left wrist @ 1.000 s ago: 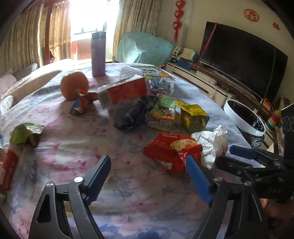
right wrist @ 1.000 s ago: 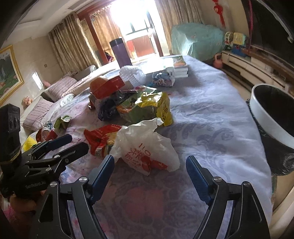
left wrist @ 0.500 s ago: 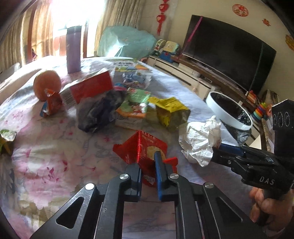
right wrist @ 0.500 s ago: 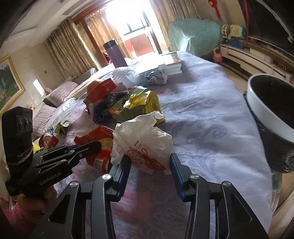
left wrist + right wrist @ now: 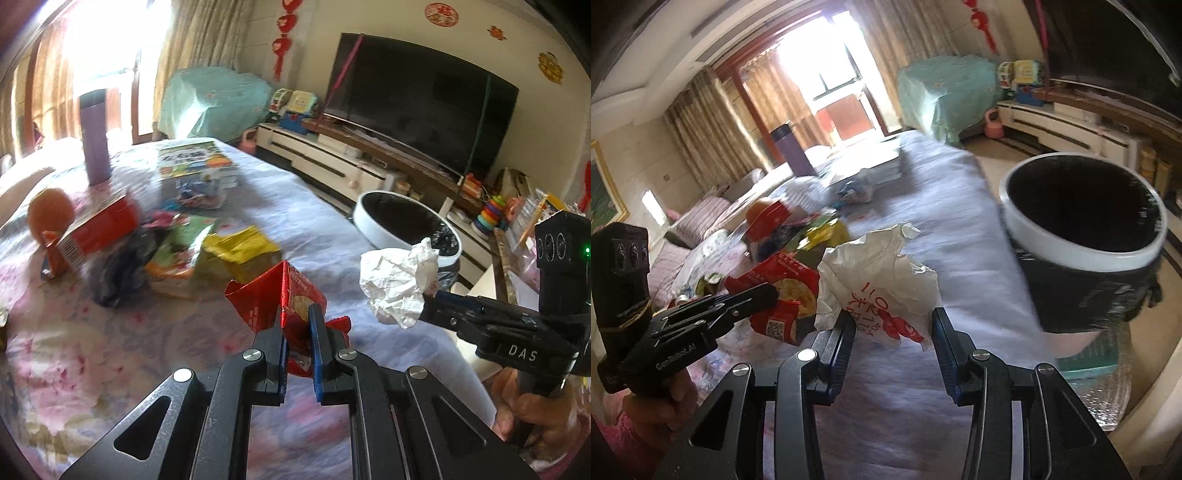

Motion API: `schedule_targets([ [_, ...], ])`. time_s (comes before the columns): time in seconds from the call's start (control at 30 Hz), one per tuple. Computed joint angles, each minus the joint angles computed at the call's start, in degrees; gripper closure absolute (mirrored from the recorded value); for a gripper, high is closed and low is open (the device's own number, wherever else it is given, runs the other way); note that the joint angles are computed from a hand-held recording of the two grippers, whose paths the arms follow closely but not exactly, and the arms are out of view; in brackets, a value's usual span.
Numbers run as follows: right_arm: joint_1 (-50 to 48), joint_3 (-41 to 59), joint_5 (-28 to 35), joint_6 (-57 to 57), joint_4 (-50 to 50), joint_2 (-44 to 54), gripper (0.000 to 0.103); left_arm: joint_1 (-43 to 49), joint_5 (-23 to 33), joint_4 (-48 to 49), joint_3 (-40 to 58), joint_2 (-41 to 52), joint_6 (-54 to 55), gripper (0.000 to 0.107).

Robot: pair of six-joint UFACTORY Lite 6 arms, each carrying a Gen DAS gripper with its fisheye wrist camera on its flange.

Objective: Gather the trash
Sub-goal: 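Grasp the white plastic bag with the right gripper while the left grasps a red wrapper, then carry both items over the trash bin and open both grippers to drop them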

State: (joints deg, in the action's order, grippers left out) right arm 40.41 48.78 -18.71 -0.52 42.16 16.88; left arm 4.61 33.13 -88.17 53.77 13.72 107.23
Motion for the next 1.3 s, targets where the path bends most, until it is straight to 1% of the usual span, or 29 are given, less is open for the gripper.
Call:
schedule_targets([
  [0.13, -2.37, -5.31, -1.14, -0.29, 0.42, -5.31, 0.06, -4.08, -1.59, -1.39, 2.89, 2.3, -0.43, 0.098],
  [0.33, -5.2, -10.55, -2.15, -5.34, 5.11, -11.33, 0.06, -9.66, -3.72, -2.63, 8.46, 6.27, -1.8, 0.098],
  [0.4, -7.38, -11.22, -1.7, -5.13, 3.98, -12.42, 0.06, -11.99, -5.26, -3.18, 11.14, 8.14, -2.52, 0.098],
  [0.53, -10.79, -11.87, -1.05, -5.47, 2.86, -13.55, 0.06, -14.97, -6.28, -3.19, 15.41, 11.06, -4.2, 0.098],
  [0.63, -14.01, -12.18, -0.46, -3.68, -0.44, -13.86, 0.06, -17.42, -7.38, -2.25, 19.65, 13.85, -6.57, 0.098],
  [0.87, -19.82, -12.19, 1.37, 0.1, -7.26, -14.49, 0.06, -21.86, -9.04, 4.23, 32.57, 22.69, -16.33, 0.098],
  [1.1, -24.66, -10.72, 2.95, 4.43, -14.58, -13.29, 0.06, -24.72, -9.69, 14.34, 46.85, 32.11, -28.77, 0.098],
  [1.17, -25.87, -10.26, 3.36, 5.95, -16.76, -12.72, 0.06, -25.32, -9.45, 18.76, 52.07, 35.59, -33.91, 0.098],
  [1.2, -26.71, -9.94, 3.68, 7.42, -18.73, -12.41, 0.06, -25.48, -9.49, 19.2, 52.87, 36.18, -34.53, 0.098],
  [1.3, -27.73, -9.69, 4.27, 8.51, -20.39, -12.19, 0.06, -26.22, -9.06, 23.92, 58.68, 39.99, -40.01, 0.098],
])
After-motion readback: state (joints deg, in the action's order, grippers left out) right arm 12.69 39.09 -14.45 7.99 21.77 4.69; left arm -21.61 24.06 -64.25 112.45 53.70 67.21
